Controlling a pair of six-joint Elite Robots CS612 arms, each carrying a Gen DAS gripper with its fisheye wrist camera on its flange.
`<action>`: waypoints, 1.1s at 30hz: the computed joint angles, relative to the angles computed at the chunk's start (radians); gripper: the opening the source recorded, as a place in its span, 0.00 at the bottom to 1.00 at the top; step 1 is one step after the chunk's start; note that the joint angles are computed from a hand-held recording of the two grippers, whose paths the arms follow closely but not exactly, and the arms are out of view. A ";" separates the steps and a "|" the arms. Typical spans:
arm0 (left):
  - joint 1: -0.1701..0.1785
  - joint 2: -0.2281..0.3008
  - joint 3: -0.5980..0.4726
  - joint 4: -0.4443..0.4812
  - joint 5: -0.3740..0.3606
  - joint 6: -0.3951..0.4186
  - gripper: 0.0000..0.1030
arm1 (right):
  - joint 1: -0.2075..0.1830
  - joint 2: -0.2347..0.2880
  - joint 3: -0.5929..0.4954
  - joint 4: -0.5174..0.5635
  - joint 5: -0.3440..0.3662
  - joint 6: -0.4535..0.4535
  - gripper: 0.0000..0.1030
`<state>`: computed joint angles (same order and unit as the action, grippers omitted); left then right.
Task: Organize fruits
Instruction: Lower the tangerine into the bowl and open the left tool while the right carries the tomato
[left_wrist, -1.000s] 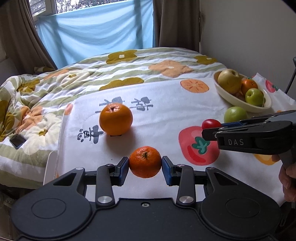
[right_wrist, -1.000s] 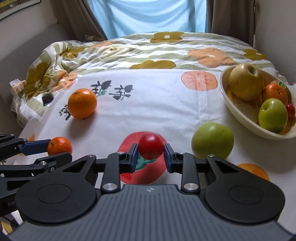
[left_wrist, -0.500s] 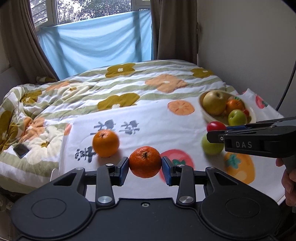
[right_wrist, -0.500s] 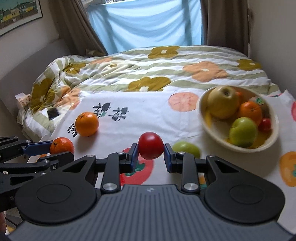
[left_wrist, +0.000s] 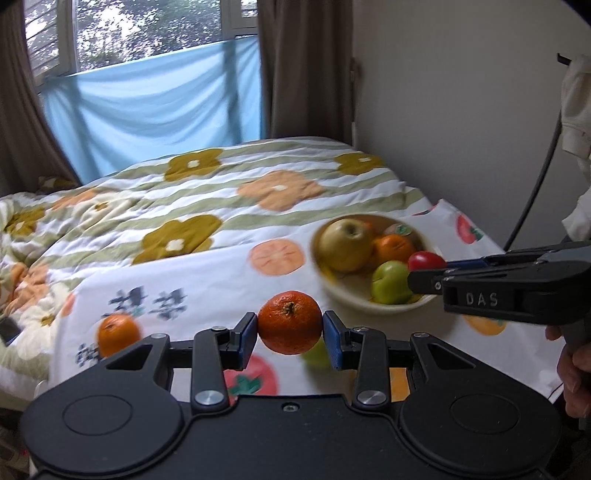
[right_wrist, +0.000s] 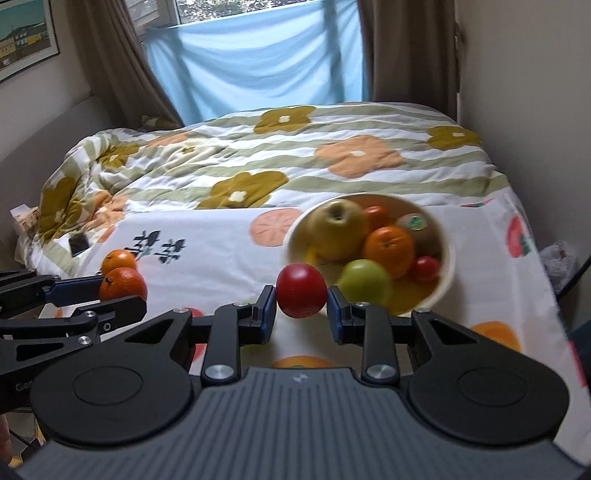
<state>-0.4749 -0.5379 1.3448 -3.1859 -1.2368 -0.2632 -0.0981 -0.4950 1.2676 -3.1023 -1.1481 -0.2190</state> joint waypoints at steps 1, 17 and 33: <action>-0.003 0.010 -0.022 0.010 -0.003 0.005 0.41 | -0.005 0.002 -0.006 0.005 0.001 -0.004 0.43; -0.020 0.159 -0.326 0.232 -0.005 -0.002 0.41 | -0.058 0.097 -0.190 0.171 0.024 -0.068 0.43; -0.005 0.275 -0.558 0.476 0.006 -0.102 0.45 | -0.081 0.153 -0.297 0.274 0.077 -0.102 0.43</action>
<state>-0.4798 -0.2632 0.7864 -2.7101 -1.2305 -0.3653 -0.1789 -0.3422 0.9711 -2.8287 -1.0710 -0.3207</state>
